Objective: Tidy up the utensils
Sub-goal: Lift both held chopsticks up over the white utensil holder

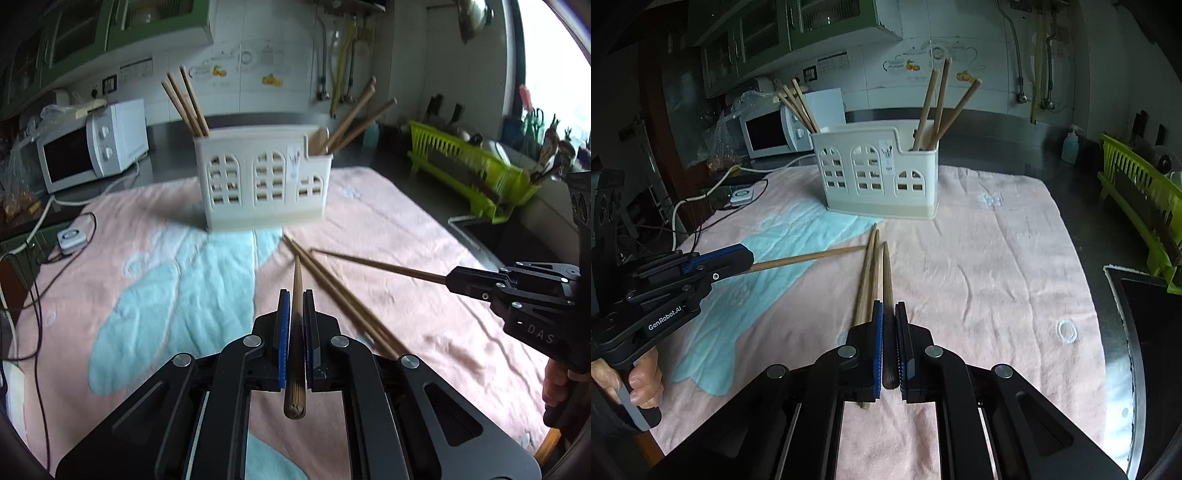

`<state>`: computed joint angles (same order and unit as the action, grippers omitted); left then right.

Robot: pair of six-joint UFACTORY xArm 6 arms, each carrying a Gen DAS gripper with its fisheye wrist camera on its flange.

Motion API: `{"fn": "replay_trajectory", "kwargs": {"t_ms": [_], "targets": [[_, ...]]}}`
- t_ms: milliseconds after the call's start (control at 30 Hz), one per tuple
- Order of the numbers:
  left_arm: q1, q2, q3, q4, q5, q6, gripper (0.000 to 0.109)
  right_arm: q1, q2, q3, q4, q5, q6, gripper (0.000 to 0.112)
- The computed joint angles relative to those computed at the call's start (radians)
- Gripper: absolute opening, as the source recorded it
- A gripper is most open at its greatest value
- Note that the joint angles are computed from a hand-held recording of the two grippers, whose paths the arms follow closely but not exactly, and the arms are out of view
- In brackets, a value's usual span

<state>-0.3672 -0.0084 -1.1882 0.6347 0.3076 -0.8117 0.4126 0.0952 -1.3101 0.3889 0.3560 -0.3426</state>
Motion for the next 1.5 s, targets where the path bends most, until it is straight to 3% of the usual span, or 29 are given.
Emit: {"fn": "replay_trajectory", "kwargs": {"t_ms": [167,400,500,633,867,933,1067,1367,1500], "targets": [[0.021,0.000,-0.026,0.053,-0.027,-0.026,0.005,0.003,0.013,-0.072,0.008,0.006,-0.012,0.007],[0.042,0.016,-0.066,0.000,-0.036,0.053,0.002,-0.001,0.081,-0.233,-0.029,0.058,-0.001,0.007],[0.039,0.019,-0.055,-0.192,-0.037,0.210,0.002,-0.002,0.100,-0.268,-0.042,0.071,0.005,0.007],[0.017,0.016,-0.029,-0.339,0.017,0.344,0.003,0.001,0.103,-0.266,-0.046,0.067,0.003,0.007],[-0.010,-0.029,0.071,-0.487,0.074,0.484,0.016,0.007,0.098,-0.258,-0.043,0.052,0.001,0.007],[-0.018,-0.041,0.097,-0.495,0.092,0.492,0.022,0.007,0.098,-0.258,-0.047,0.051,0.001,0.007],[-0.025,-0.045,0.132,-0.545,0.106,0.517,0.022,0.008,0.098,-0.258,-0.041,0.050,-0.001,0.007],[-0.023,-0.030,0.151,-0.529,0.121,0.482,0.021,0.008,0.098,-0.258,-0.047,0.049,0.004,0.007],[-0.024,-0.027,0.138,-0.458,0.142,0.434,0.008,0.008,0.097,-0.258,-0.044,0.049,0.000,0.007]]}}
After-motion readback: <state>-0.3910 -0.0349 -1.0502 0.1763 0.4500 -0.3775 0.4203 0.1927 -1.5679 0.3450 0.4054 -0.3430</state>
